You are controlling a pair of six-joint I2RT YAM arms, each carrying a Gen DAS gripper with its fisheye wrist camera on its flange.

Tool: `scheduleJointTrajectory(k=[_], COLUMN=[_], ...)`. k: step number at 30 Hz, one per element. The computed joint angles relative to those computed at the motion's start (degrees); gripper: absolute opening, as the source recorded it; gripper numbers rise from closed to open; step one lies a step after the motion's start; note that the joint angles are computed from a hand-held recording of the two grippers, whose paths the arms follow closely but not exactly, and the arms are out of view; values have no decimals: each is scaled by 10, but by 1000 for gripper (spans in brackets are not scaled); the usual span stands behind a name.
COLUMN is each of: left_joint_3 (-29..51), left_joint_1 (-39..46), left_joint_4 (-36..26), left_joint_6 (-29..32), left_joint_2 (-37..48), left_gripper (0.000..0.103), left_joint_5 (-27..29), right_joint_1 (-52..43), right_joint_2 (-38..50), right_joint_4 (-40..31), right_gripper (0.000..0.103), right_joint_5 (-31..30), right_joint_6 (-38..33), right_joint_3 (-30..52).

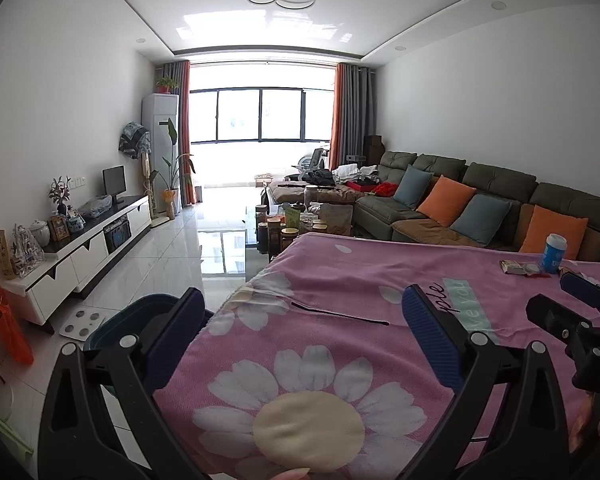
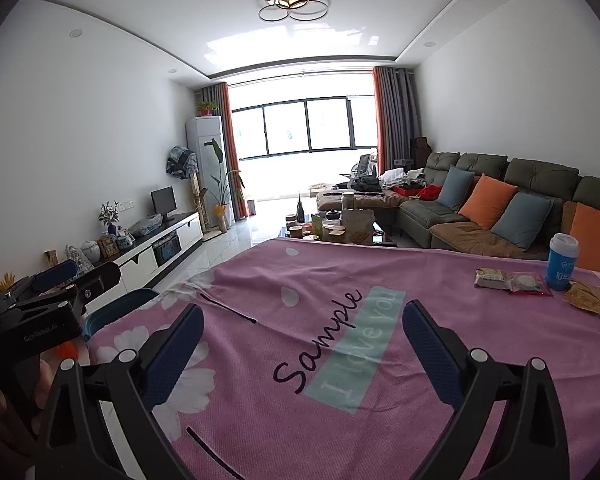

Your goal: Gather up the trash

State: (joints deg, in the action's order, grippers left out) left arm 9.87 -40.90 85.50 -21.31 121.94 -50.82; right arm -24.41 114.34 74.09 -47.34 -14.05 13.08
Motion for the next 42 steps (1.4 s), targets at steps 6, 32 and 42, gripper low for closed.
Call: scheduleJointTrajectory(k=[6, 32, 42], left_joint_3=[11, 35, 37], left_joint_1=[-30, -64, -69], left_joint_4=[8, 10, 8], left_joint_6=[10, 20, 20], left_joint_2=[3, 15, 12], left_gripper=[97, 97, 97], left_joint_5=[-23, -54, -64], right_joint_1=[-47, -115, -117], right_joint_2=[16, 38, 36], right_joint_4=[19, 107, 106], right_gripper=[96, 96, 96], right_joint_5=[-13, -15, -13], right_joint_6=[5, 28, 30], right_joint_3=[0, -21, -20])
